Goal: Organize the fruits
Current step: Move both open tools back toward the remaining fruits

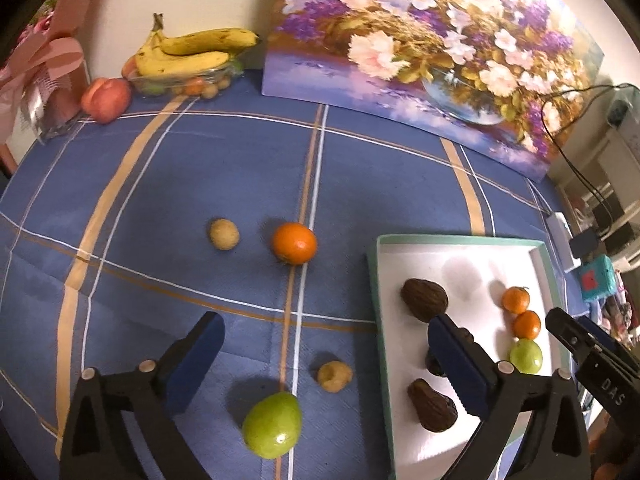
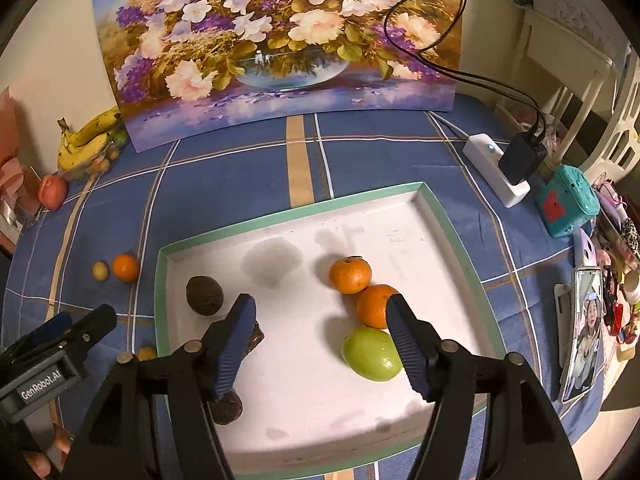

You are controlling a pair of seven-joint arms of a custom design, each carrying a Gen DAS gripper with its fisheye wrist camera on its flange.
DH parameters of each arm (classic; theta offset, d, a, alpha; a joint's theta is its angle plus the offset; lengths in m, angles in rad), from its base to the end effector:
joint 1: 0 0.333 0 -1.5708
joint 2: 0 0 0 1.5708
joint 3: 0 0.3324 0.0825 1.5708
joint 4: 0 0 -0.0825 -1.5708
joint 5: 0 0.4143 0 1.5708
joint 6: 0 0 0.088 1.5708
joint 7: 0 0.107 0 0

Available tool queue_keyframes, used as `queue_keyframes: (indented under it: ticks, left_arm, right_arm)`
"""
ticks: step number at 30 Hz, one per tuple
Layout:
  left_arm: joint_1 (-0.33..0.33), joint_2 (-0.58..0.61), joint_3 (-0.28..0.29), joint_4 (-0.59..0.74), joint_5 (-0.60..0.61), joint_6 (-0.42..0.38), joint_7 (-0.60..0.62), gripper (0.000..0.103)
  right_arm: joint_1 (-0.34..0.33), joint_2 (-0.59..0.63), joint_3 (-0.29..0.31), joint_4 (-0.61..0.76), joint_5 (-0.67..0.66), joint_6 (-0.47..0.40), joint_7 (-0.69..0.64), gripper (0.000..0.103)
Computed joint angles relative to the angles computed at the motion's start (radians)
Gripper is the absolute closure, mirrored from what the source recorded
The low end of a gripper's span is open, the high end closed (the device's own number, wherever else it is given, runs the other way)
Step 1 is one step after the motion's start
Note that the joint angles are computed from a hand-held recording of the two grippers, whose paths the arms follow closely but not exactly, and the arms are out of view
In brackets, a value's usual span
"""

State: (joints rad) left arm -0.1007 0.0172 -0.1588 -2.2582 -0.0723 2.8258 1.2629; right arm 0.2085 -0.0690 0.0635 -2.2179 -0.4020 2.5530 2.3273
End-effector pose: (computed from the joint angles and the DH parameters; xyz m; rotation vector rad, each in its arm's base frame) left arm 0.5695 -0.1472 0.4133 -2.1057 1.8830 -0.7295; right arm 0.5512 0.1598 0.4482 -1.7707 2.1506 -0.5495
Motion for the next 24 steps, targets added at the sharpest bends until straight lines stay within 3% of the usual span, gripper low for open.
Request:
queue_keyframes:
  ticks: [1, 3, 12, 24]
  left_arm:
    - [0.001, 0.0, 0.002, -0.003, 0.015, 0.008, -0.016, 0.0]
    - [0.002, -0.001, 0.006, -0.006, 0.051, 0.014, -0.05, 0.0]
    - [0.01, -0.01, 0.009, -0.017, 0.082, 0.033, -0.098, 0.0]
    - [0.024, -0.055, 0.017, -0.052, 0.012, 0.067, -0.059, 0.0]
  right_arm:
    - [-0.001, -0.001, 0.0, -0.001, -0.003, 0.001, 0.004, 0.033]
    - [-0.003, -0.002, -0.001, -0.004, -0.011, 0.005, 0.012, 0.012]
    - [-0.008, -0.009, 0.006, -0.016, -0.092, 0.05, 0.048, 0.011]
    - [-0.009, -0.018, 0.014, -0.026, -0.173, 0.111, 0.117, 0.011]
